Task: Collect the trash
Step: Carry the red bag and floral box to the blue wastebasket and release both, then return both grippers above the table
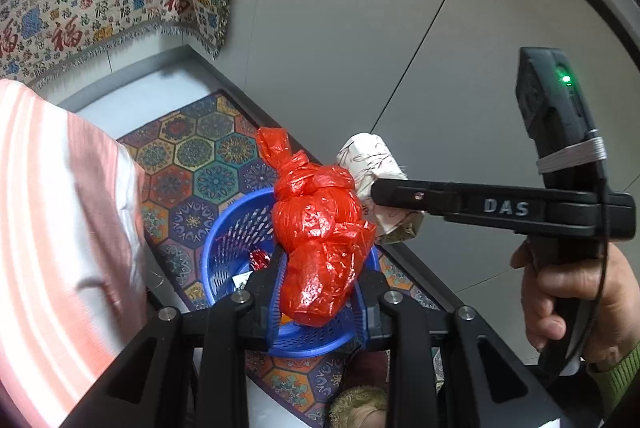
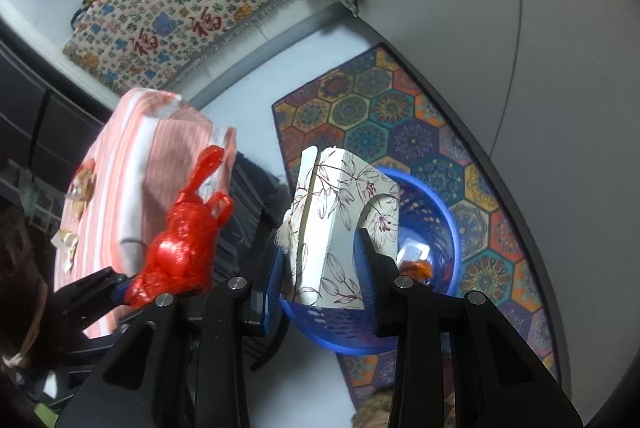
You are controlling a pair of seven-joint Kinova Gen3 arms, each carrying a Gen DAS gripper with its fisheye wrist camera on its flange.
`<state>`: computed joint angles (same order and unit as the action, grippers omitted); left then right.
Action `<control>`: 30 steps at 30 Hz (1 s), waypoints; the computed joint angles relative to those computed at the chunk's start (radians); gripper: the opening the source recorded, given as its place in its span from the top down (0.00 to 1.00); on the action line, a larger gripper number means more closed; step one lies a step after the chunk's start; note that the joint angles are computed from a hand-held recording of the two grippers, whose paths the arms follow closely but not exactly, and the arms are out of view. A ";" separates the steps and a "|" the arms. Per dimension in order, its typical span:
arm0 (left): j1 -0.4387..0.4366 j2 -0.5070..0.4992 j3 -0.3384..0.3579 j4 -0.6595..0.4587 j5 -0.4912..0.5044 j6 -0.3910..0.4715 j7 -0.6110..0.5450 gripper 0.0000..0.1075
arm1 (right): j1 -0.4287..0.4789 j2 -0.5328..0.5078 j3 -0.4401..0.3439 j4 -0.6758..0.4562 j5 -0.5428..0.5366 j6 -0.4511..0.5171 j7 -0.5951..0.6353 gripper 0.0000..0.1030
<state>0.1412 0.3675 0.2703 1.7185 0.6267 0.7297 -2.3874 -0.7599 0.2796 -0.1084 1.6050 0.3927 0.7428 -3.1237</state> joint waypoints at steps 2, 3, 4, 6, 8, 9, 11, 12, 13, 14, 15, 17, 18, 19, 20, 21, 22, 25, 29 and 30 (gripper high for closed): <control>0.015 0.022 -0.006 -0.013 -0.016 -0.007 0.016 0.73 | 0.010 0.001 0.001 0.012 -0.009 -0.020 0.001 0.66; 0.021 0.034 -0.006 -0.021 -0.024 -0.011 0.024 0.73 | 0.012 0.001 0.002 0.016 -0.011 -0.028 0.000 0.66; 0.023 0.043 -0.004 -0.024 -0.029 -0.014 0.027 0.71 | 0.013 0.001 0.004 0.023 -0.011 -0.038 -0.004 0.65; 0.037 0.064 -0.007 -0.035 -0.051 -0.023 0.049 0.67 | 0.008 0.005 0.014 0.027 0.001 -0.051 -0.023 0.60; 0.058 0.083 -0.013 -0.048 -0.085 -0.034 0.084 0.49 | 0.004 0.007 0.025 0.038 0.017 -0.069 -0.047 0.57; 0.059 0.091 -0.008 -0.051 -0.090 -0.045 0.091 0.49 | 0.004 0.007 0.027 0.042 0.019 -0.076 -0.056 0.54; 0.058 0.097 -0.002 -0.051 -0.097 -0.060 0.112 0.49 | -0.008 0.000 0.035 0.047 0.037 -0.073 -0.088 0.50; 0.061 0.095 -0.015 -0.050 -0.079 -0.056 0.108 0.49 | -0.013 -0.002 0.037 0.044 0.048 -0.063 -0.098 0.48; 0.060 0.090 -0.025 -0.045 -0.049 -0.054 0.087 0.49 | -0.022 -0.005 0.040 0.041 0.065 -0.050 -0.113 0.47; 0.066 0.078 -0.050 -0.034 -0.008 -0.049 0.057 0.49 | -0.030 -0.006 0.039 0.034 0.081 -0.028 -0.124 0.45; 0.082 0.062 -0.082 -0.021 0.025 -0.044 0.031 0.49 | -0.039 -0.004 0.038 0.022 0.098 -0.001 -0.134 0.42; 0.065 0.018 -0.092 0.024 0.084 -0.053 -0.036 0.49 | -0.047 0.006 0.026 -0.010 0.124 0.061 -0.136 0.39; 0.037 -0.002 -0.069 0.050 0.113 -0.070 -0.077 0.49 | -0.032 0.014 -0.001 -0.033 0.139 0.098 -0.132 0.36; -0.009 -0.028 -0.027 0.084 0.138 -0.095 -0.118 0.49 | -0.035 0.025 -0.009 -0.059 0.144 0.139 -0.119 0.32; -0.056 -0.068 0.008 0.126 0.172 -0.120 -0.158 0.49 | -0.047 0.038 -0.001 -0.088 0.141 0.179 -0.098 0.24; -0.102 -0.098 0.042 0.159 0.204 -0.134 -0.199 0.49 | -0.067 0.052 0.014 -0.121 0.140 0.220 -0.074 0.19; -0.148 -0.132 0.071 0.192 0.238 -0.138 -0.240 0.49 | -0.085 0.068 0.024 -0.155 0.143 0.261 -0.049 0.18; -0.255 -0.217 0.074 0.259 0.318 -0.079 -0.362 0.48 | -0.113 0.116 0.017 -0.253 0.177 0.375 0.013 0.14; -0.303 -0.313 -0.062 0.308 0.307 0.040 -0.445 0.37 | -0.176 0.177 0.031 -0.378 0.233 0.482 0.099 0.12; -0.314 -0.330 -0.095 0.319 0.299 0.060 -0.463 0.35 | -0.196 0.194 0.035 -0.413 0.249 0.504 0.122 0.12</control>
<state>-0.1727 0.0375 0.1757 2.0370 0.9255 0.7897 -2.8505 -0.9555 0.4733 -0.0731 1.1915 0.6420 1.2466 -3.0016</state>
